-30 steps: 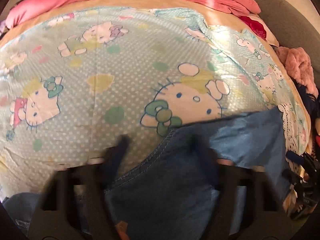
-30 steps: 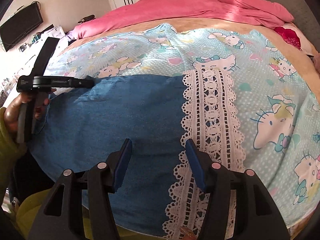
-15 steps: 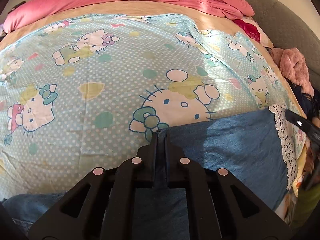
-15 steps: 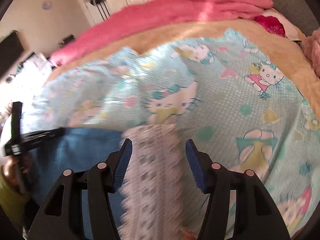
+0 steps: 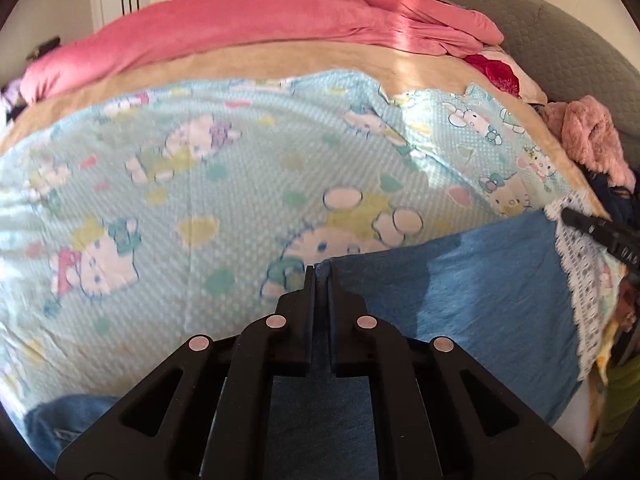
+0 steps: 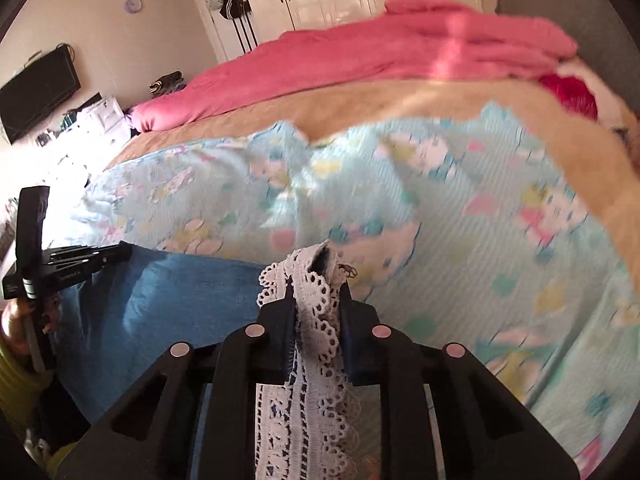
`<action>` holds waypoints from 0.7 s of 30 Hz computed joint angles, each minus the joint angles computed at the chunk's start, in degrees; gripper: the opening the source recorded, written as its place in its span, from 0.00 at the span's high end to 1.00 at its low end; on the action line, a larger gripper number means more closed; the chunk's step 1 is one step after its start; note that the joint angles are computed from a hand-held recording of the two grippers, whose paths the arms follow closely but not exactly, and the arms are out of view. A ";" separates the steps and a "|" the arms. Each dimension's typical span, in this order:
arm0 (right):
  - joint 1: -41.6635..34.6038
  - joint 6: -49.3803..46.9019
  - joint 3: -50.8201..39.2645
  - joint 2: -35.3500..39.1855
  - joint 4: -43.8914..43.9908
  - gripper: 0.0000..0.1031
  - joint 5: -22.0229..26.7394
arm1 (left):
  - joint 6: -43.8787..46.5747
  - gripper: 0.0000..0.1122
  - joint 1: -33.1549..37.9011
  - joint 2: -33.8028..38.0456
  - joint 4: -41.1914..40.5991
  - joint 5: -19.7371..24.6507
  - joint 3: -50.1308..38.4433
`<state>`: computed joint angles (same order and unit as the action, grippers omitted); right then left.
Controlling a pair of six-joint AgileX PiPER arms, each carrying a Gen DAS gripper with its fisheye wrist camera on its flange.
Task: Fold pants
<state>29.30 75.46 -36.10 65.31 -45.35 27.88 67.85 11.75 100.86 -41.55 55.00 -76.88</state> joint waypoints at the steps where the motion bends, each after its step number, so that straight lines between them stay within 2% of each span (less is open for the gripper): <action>1: -0.81 -0.87 -0.98 1.36 0.25 0.83 0.10 | -0.20 1.00 -1.11 -0.31 0.25 -1.92 0.58; 5: -5.18 -7.25 -4.12 10.50 4.74 0.83 -0.57 | -3.74 1.00 -4.41 0.75 2.51 -7.30 2.13; 7: -5.98 -4.99 -3.43 13.75 2.91 0.79 -1.90 | -3.53 0.99 -4.98 1.91 2.27 -9.58 3.05; 9: -6.72 0.29 -1.45 14.05 -1.39 0.77 -4.56 | -1.77 0.91 -4.54 2.96 0.66 -11.45 3.91; 10: -7.34 1.47 -0.71 13.57 -2.22 0.69 -5.36 | -0.49 0.89 -3.63 3.83 -0.80 -10.90 3.68; 11: -7.68 2.72 -0.07 12.77 -2.62 0.64 -5.32 | 0.18 0.87 -2.49 4.78 -1.82 -8.54 2.58; 12: -7.92 2.42 0.35 11.99 -1.85 0.56 -5.28 | 0.14 0.85 -0.60 6.32 -2.92 -3.88 0.27; 13: -7.26 3.35 1.06 10.23 -1.74 0.50 -3.70 | -0.63 0.83 0.82 6.85 -3.15 -1.01 -1.16; 15: -3.90 8.01 2.26 6.66 -4.65 0.42 1.38 | 0.52 0.72 3.56 5.43 -4.30 0.45 -0.81; 18: 6.58 17.65 4.53 0.05 -9.60 0.42 13.94 | 4.25 0.67 8.04 1.10 -6.16 -0.77 2.68; 20: 16.27 23.32 4.59 -2.12 -11.01 0.42 22.64 | 5.26 0.53 11.51 -0.48 -6.58 0.84 3.55; 21: 21.15 25.63 4.54 -2.72 -11.18 0.42 26.12 | 5.15 0.51 12.90 -0.65 -6.14 2.28 3.31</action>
